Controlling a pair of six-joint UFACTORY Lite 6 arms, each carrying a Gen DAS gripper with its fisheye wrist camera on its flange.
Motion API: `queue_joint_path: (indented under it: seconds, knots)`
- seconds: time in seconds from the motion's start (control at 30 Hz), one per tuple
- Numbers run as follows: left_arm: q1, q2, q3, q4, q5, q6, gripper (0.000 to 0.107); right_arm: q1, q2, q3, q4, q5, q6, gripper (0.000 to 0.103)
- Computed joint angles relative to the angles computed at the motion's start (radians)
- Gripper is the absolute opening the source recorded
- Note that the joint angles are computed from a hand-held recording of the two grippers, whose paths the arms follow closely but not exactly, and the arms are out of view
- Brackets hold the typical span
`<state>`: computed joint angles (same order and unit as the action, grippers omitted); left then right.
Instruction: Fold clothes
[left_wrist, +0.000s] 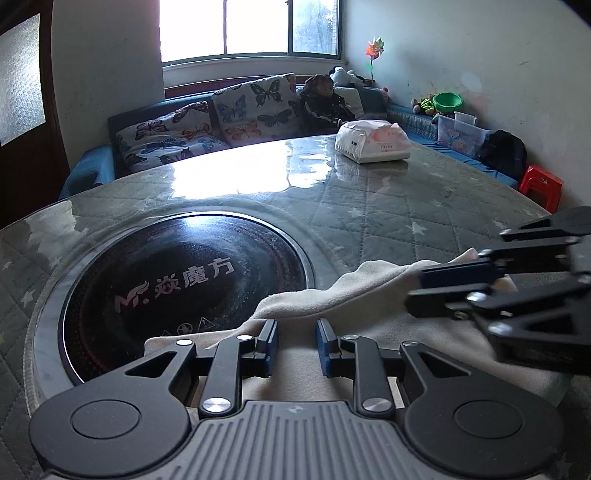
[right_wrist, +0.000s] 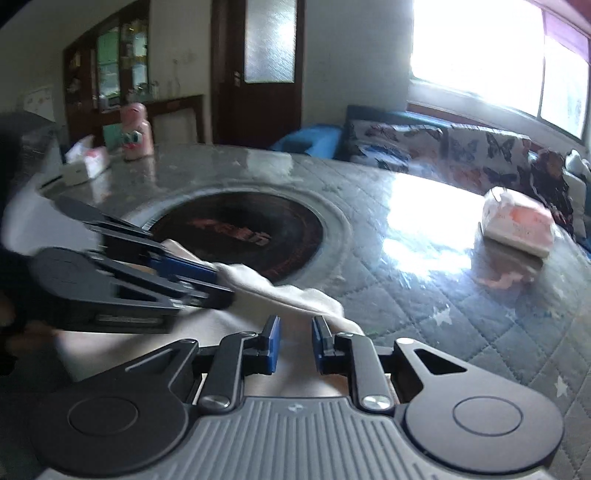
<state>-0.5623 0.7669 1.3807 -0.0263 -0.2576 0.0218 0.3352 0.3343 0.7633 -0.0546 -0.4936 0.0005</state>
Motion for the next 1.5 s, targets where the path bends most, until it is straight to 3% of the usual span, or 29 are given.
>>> queue_joint_path:
  seconds: [0.23, 0.57, 0.87, 1.17, 1.37, 1.5]
  knots:
    - [-0.007, 0.006, 0.003, -0.045, -0.006, 0.041, 0.025, 0.091, -0.223, -0.22, -0.123, -0.027, 0.053, 0.018]
    - [-0.018, 0.006, 0.0, -0.126, -0.014, 0.113, 0.025, 0.27, -0.169, -0.325, 0.133, -0.191, -0.118, 0.018]
    - [-0.021, 0.008, -0.002, -0.15, -0.022, 0.135, 0.026, 0.202, -0.335, -0.438, 0.13, -0.13, -0.053, 0.018]
    - [-0.02, 0.006, -0.003, -0.147, -0.021, 0.134, 0.026, 0.013, -0.513, -0.538, -0.224, -0.071, 0.256, 0.018]
    - [-0.024, 0.006, -0.007, -0.166, -0.025, 0.15, 0.026, -0.15, -0.468, -0.53, -0.405, -0.078, 0.388, 0.016]
    - [-0.025, 0.005, -0.007, -0.172, -0.025, 0.157, 0.026, -0.199, -0.534, -0.541, -0.505, -0.059, 0.46, 0.017]
